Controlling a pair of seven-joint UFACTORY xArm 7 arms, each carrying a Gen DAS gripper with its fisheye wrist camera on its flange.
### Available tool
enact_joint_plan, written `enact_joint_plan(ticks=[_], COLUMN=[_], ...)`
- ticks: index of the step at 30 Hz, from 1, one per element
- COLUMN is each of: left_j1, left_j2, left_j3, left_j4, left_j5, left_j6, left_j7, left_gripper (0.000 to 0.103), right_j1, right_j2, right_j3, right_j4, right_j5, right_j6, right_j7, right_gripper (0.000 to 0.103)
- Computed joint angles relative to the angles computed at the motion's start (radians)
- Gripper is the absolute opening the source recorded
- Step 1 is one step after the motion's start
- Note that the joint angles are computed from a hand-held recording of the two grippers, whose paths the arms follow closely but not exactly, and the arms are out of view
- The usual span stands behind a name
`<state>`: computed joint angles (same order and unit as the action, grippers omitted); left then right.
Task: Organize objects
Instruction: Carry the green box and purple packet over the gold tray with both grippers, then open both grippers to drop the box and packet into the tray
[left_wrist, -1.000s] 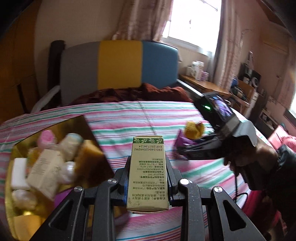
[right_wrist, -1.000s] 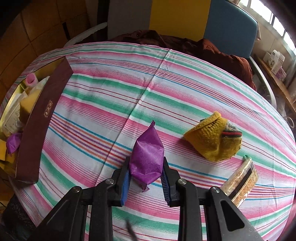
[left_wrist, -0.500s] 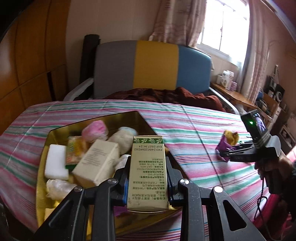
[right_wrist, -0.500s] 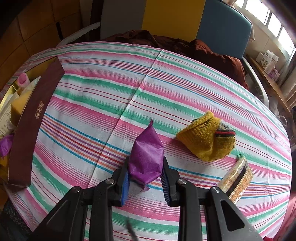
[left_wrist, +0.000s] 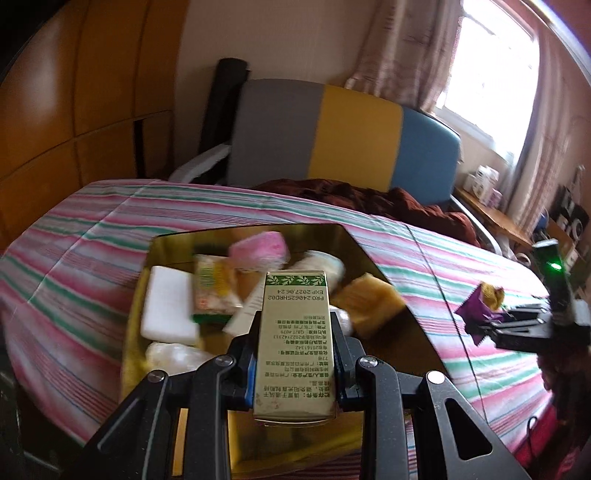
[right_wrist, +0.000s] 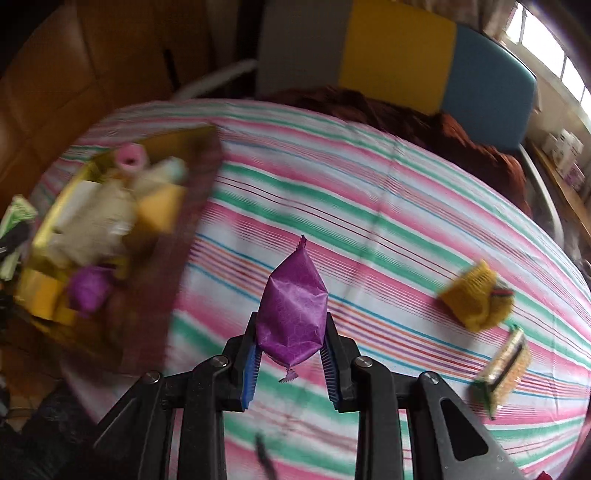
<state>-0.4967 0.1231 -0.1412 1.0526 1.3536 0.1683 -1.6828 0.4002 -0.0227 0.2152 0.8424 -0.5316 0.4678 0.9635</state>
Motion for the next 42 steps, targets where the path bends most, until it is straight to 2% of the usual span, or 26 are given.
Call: enact_joint_plan(ticks=[8, 11, 17, 25, 26, 28, 29, 30, 31, 36, 42], left_j1=[0.088, 0.124, 0.166, 0.139, 0.129, 0.112, 0.106, 0.098, 0.083, 0.037, 0.021], left_j2=[-0.097, -0.125, -0.13, -0.058, -0.048, -0.026, -0.014, -0.005, 0.003, 0.01, -0.012], left_j3=[0.004, -0.004, -0.017, -0.024, -0.021, -0.019, -0.014, -0.005, 0.008, 0.038, 0.033], left_j4=[-0.104, -0.136, -0.153, -0.101, -0.092, -0.081, -0.079, -0.077, -0.073, -0.073, -0.082], left_j5=[0.089, 0.132, 0.144, 0.071, 0.064, 0.004, -0.033, -0.052, -0.041, -0.04, -0.019], left_j6=[0.004, -0.002, -0.048, -0.09, -0.086, -0.076, -0.089, -0.102, -0.109, -0.107, -0.057], left_j7=[-0.119, -0.174, -0.215, -0.16, -0.156, -0.118, -0.09, -0.081, -0.098, -0.08, -0.075], left_gripper=[0.03, 0.03, 0.03, 0.03, 0.03, 0.031, 0.037, 0.047, 0.051, 0.051, 0.051], right_j1=[0.079, 0.12, 0.185, 0.237, 0.242, 0.241, 0.242, 0.244, 0.243, 0.245, 0.258], right_j2=[0.073, 0.113, 0.175, 0.214, 0.217, 0.22, 0.222, 0.224, 0.224, 0.229, 0.223], right_j3=[0.027, 0.019, -0.022, -0.072, -0.078, -0.08, -0.082, -0.084, -0.084, -0.086, -0.092], right_j4=[0.106, 0.148, 0.205, 0.236, 0.24, 0.238, 0.237, 0.236, 0.235, 0.225, 0.225], right_j5=[-0.068, -0.097, -0.124, -0.164, -0.177, -0.175, -0.179, -0.183, -0.181, -0.177, -0.209], right_j6=[-0.096, -0.113, -0.132, -0.144, -0.138, -0.142, -0.145, -0.146, -0.144, -0.154, -0.138], right_j7=[0.076, 0.1, 0.133, 0.211, 0.227, 0.241, 0.252, 0.259, 0.26, 0.273, 0.312], right_gripper=[0.029, 0.029, 0.029, 0.032, 0.034, 0.048, 0.049, 0.049, 0.049, 0.049, 0.049])
